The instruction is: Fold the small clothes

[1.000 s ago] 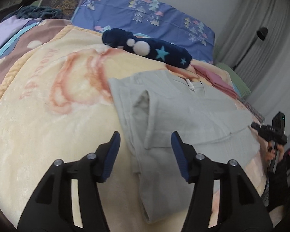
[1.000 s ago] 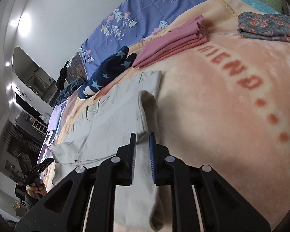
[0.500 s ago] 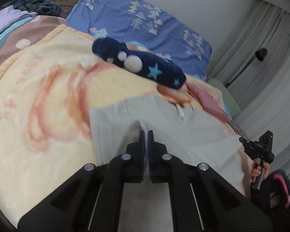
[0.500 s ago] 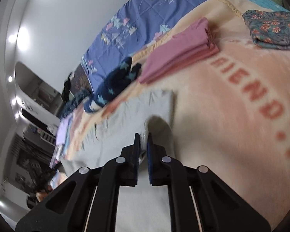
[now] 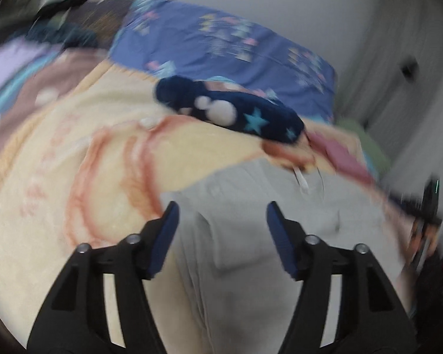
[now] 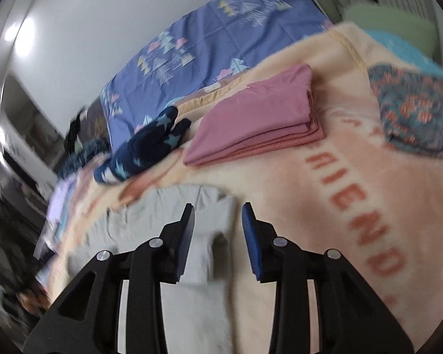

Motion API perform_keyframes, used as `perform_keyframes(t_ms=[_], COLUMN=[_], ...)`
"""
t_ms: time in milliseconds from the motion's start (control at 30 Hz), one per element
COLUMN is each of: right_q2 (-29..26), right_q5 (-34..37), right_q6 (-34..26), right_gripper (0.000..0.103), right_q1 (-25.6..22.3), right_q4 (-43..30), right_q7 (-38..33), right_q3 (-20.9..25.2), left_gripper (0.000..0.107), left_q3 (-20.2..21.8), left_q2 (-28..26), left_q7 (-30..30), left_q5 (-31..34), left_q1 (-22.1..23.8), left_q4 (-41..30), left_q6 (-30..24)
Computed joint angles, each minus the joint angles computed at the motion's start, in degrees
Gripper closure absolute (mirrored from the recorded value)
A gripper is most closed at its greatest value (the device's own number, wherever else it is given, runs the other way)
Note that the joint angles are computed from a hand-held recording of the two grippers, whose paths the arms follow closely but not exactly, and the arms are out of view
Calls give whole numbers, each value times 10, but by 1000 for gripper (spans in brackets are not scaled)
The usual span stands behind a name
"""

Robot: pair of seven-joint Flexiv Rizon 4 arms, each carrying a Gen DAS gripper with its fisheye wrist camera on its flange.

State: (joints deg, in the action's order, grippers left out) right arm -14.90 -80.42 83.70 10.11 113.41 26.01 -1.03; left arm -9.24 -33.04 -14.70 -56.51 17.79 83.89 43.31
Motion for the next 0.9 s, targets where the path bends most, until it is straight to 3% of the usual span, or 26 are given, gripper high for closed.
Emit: perform_keyframes(t_ms=[133,167,233,367,467,533,633,767,800,900], right_q2=[5,-4,-24,-49,-72,-78,-68,-66,-68,-76], right_q5=[156,191,220,187,186,211,203,180,171,190], right_q6=[-153,-205,-249,-271,-281,-232,-146,-41,-9,14], right_gripper=[42,42,42,40,40,40,40,42,47,53], right_q1=[51,70,93,114,107,84,65,48,48,55], right_q4=[8,-4,-23,-55,-97,-103,-80,-55,-50,-55], right_q7=[-296,-365,-432,-406,-336,-281,-204,-160,-148,-166], right_q3=[57,67,64,22,-7,-14,-33,-52,-60,-65], left_gripper=[24,24,24,22,20,20,20,20,20,20], left_q3=[10,12,18,-2,23,79,84,34,22,-13], left_q2=[61,62,47,-19,-80,-123,-147,-145,-146,-148], left_q7=[199,224,235,199,98,-24,-132,-145,-151,-168], left_q5=[17,23,48,83,130,161,162,165,167,166], left_q1=[-31,-41,-59,-77,-106,-133,-115,-66,-55,-27], left_q4=[111,124,127,72,-22,-110,-184,-197,-201,-206], left_q6=[106,141,193,306,326,289,205,119,90,20])
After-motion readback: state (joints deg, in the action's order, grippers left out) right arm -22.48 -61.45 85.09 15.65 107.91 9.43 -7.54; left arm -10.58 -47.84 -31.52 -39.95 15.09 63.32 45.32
